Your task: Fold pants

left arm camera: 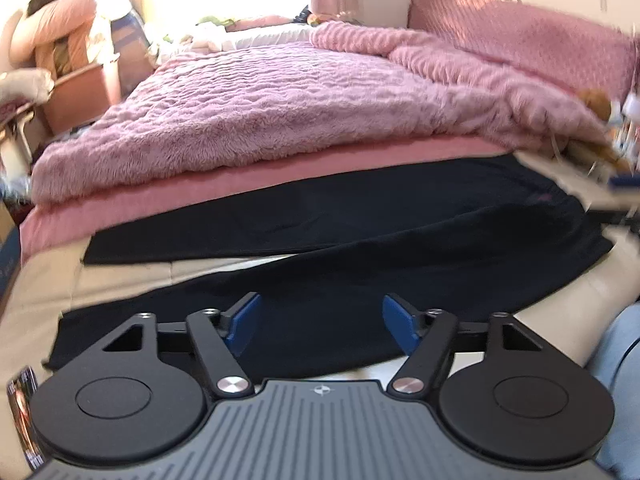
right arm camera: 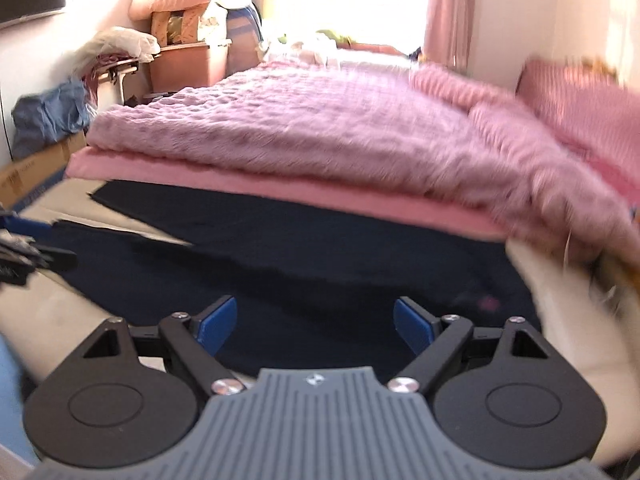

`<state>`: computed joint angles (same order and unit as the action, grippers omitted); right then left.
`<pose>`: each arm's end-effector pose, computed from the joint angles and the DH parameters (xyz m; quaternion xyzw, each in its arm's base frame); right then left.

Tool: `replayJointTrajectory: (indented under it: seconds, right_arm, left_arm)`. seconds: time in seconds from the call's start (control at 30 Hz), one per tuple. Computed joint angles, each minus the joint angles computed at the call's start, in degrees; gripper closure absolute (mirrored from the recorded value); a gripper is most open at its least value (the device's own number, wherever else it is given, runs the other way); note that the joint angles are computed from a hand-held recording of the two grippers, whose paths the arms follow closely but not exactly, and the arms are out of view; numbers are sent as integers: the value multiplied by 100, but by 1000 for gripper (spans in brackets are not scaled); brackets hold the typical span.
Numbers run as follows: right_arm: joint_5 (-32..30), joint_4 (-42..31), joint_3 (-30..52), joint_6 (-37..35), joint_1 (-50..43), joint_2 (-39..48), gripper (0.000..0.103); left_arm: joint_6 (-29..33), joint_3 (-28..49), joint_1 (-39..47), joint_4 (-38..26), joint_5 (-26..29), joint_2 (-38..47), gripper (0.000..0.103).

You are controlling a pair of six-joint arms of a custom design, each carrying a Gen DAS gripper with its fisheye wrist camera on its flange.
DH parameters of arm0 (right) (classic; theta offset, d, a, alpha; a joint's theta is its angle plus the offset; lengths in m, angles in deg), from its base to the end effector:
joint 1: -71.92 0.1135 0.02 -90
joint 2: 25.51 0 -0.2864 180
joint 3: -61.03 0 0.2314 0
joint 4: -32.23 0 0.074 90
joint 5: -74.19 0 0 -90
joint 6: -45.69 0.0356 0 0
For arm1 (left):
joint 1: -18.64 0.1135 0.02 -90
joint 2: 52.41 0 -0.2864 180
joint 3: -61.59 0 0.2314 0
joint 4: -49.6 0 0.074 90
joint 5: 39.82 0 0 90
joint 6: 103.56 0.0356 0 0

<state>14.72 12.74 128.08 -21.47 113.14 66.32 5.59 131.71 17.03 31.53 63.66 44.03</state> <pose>0.2482 0.1934 0.2297 -0.0410 0.8938 -0.0069 0.4465 0.3368 -0.0178 0.2195 0.2097 0.8923 -0.0482 0.3969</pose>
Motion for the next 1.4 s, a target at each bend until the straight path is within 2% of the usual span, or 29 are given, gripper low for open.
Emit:
replayJointTrajectory:
  seconds: [0.13, 0.2, 0.27, 0.33, 0.4, 0.5, 0.6, 0.83, 0.93, 0.97, 1.07, 1.3, 1.33, 1.4]
  right_arm:
    - [-378, 1265, -660, -1310, -739, 43, 21]
    - [-642, 1264, -636, -1692, -1217, 232, 23]
    - [-862, 1120, -585, -1886, -1686, 455, 34]
    - [-1067, 841, -453, -2012, -2140, 703, 53]
    - [-1215, 699, -359, -2189, -2510, 963, 61]
    - [-1327, 778, -484, -2586, -2832, 1180, 62]
    - [-1414, 777, -513, -2820, -3020, 1352, 62]
    - [-1451, 809, -499, -2945, -3193, 1680, 62]
    - [-1407, 761, -560, -2829, -3165, 1612, 62]
    - [-1426, 765, -571, -2795, -3179, 1606, 62]
    - [-1404, 787, -630, -2733, -3171, 1572, 62]
    - [-1288, 609, -615, -2916, -3152, 1584, 62]
    - [-1276, 584, -609, -2968, -3167, 1596, 62]
    - [-1210, 538, -599, -3122, -3185, 1625, 62]
  left_arm:
    - [899, 138, 134, 483, -131, 649, 30]
    - [1524, 135, 193, 811, -365, 946, 30]
    - [2127, 130, 266, 1027, -523, 1187, 30]
    - [2807, 154, 373, 1173, -649, 1446, 30]
    - [3549, 30, 459, 1493, -777, 1645, 30]
    - [4578, -333, 521, 2227, -1188, 1935, 30]
    - [5328, -694, 654, 2790, -1241, 2098, 30]
    - [5662, -503, 842, 3109, -1542, 2439, 30]
    - [6101, -473, 924, 3412, -1851, 2618, 40]
    - [6160, -391, 976, 3391, -1856, 2676, 41]
    - [6021, -119, 1072, 3001, -1737, 2673, 40]
    - [5977, 112, 1170, 3204, -1969, 2940, 43]
    - [6037, 76, 1160, 3297, -1995, 2954, 46]
    - [5989, 220, 1115, 3184, -2171, 3025, 76]
